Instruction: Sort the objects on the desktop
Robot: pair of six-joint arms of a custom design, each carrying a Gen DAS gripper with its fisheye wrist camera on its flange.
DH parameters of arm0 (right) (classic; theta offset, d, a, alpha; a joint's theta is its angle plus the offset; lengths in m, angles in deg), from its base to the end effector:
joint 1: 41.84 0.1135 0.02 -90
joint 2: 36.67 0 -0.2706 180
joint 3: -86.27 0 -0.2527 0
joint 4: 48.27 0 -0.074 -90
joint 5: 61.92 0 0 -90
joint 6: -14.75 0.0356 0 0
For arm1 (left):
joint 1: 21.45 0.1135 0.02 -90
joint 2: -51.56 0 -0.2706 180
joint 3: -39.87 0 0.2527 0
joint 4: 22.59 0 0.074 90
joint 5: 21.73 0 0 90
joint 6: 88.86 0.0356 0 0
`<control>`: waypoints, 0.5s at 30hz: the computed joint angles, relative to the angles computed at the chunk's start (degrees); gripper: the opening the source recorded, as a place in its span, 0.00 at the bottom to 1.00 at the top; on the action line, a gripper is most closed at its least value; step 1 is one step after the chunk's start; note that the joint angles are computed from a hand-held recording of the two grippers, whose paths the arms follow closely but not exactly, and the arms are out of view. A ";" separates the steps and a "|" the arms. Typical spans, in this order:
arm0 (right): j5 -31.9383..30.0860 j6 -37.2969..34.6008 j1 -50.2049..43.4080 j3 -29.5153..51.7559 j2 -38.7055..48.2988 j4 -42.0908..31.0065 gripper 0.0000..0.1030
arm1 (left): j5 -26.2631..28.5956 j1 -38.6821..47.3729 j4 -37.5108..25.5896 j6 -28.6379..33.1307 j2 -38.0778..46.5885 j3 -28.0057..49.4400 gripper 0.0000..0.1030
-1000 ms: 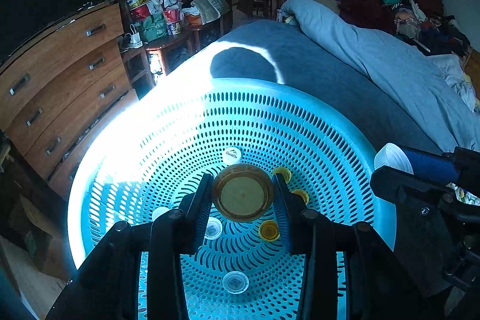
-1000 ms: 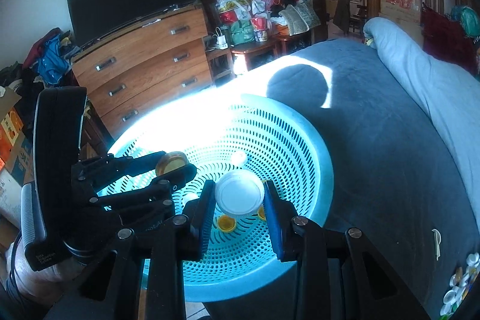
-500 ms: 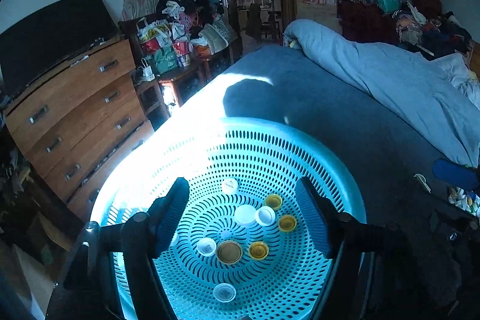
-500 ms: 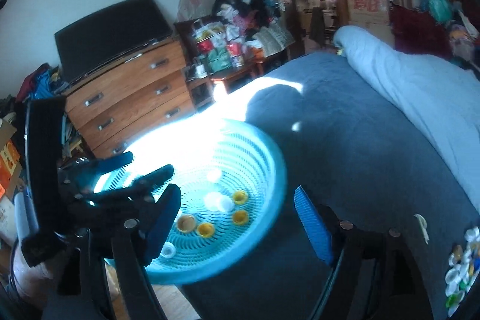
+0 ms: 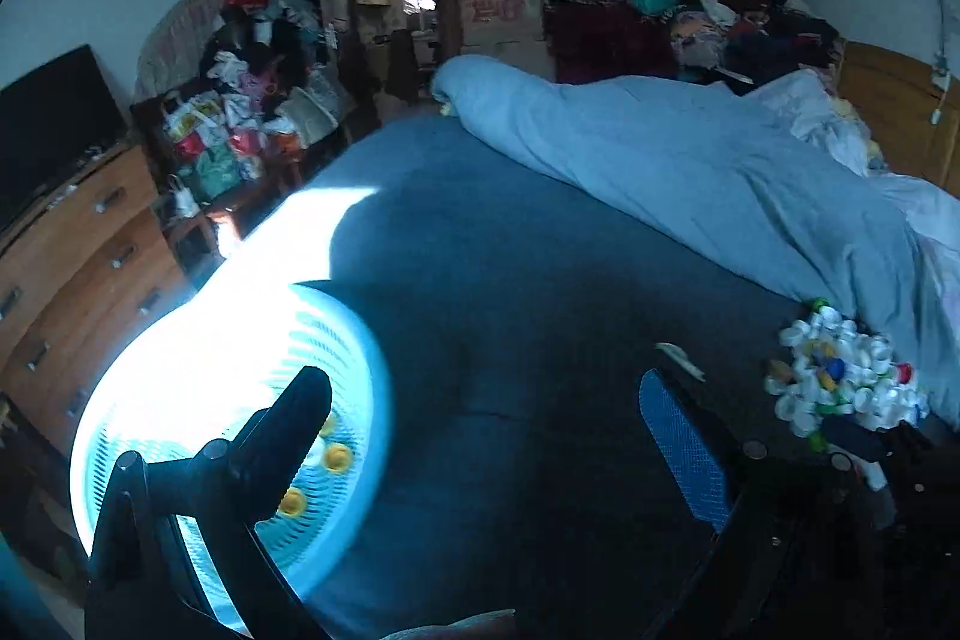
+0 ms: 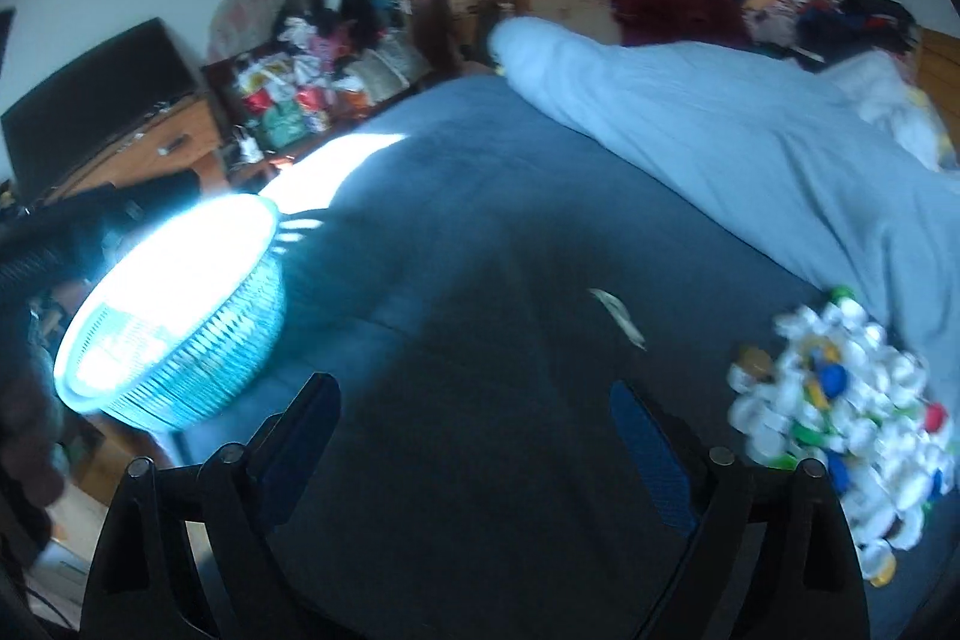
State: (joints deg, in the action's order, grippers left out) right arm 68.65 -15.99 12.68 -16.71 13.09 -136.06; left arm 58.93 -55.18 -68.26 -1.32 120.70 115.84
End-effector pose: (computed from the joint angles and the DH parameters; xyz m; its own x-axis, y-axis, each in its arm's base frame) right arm 0.0882 0.0839 0.3478 -0.6303 0.2405 -0.7381 0.2131 0.9679 0.1334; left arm 0.2191 -0.1393 0.3280 -0.5401 0.3097 -0.7826 0.4200 0.9050 0.0683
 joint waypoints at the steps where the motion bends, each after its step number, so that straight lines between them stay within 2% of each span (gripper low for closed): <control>1: -1.00 0.20 -1.24 -1.96 -2.21 -1.37 0.97 | 1.52 -1.48 -0.08 -1.42 0.95 -0.12 0.98; 4: -9.49 -6.92 -12.78 -9.44 -9.53 -0.63 0.98 | 2.98 -5.97 1.49 -4.86 5.65 -1.53 0.98; 6: -15.49 -16.08 -23.94 -14.19 -13.51 2.32 0.98 | 3.64 -7.88 3.17 -6.31 10.53 -2.38 0.98; 9: -21.60 -24.93 -35.95 -19.51 -18.10 6.96 0.98 | -1.19 -10.43 7.65 -6.96 18.83 -3.54 0.98; 11: -22.91 -27.92 -39.21 -21.74 -18.59 11.08 0.98 | -4.49 -10.44 11.92 -7.66 22.99 -4.38 0.98; 15: -22.68 -33.24 -41.04 -26.78 -16.10 22.69 1.00 | -5.90 -7.85 17.37 -8.45 29.69 -3.82 0.98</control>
